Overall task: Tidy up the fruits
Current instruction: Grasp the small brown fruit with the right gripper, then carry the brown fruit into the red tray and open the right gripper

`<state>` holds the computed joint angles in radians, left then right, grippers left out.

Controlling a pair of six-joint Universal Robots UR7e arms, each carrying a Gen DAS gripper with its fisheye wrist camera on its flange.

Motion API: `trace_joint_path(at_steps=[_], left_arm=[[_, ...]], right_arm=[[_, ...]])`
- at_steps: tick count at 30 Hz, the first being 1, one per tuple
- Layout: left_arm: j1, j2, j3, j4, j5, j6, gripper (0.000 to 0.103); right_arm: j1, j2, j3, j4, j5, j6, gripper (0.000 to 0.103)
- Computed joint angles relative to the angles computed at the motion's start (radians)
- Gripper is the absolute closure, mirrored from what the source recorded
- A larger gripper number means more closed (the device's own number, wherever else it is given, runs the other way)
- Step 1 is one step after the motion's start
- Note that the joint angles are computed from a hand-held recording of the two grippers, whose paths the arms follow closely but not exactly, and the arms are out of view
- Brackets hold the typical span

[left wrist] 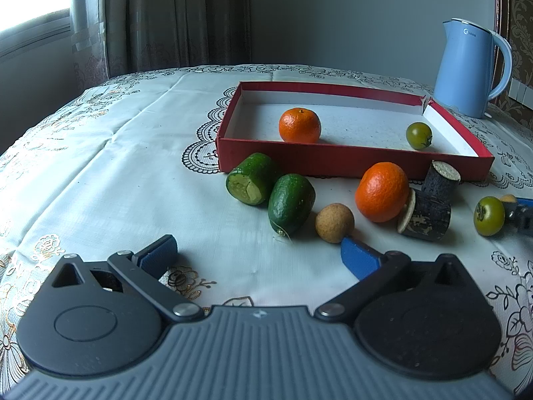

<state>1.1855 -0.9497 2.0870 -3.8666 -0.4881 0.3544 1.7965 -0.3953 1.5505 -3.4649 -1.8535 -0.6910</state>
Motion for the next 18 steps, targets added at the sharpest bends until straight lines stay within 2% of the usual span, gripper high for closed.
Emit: trace_joint_path(at_steps=[6,13,18], left_arm=[[0.000,0.000,0.000,0.000,0.000,0.000,0.000],[0.000,0.000,0.000,0.000,0.000,0.001,0.000],[0.000,-0.001,0.000,0.000,0.000,0.000,0.000]], right_arm=[[-0.001,0.001,-0.002,-0.013,-0.005,0.020,0.073],[0.008,0.016,-0.011,-0.067,-0.044,-0.005,0.073],[0.009,0.017,-0.023,-0.059,-0.051,-0.020,0.073]])
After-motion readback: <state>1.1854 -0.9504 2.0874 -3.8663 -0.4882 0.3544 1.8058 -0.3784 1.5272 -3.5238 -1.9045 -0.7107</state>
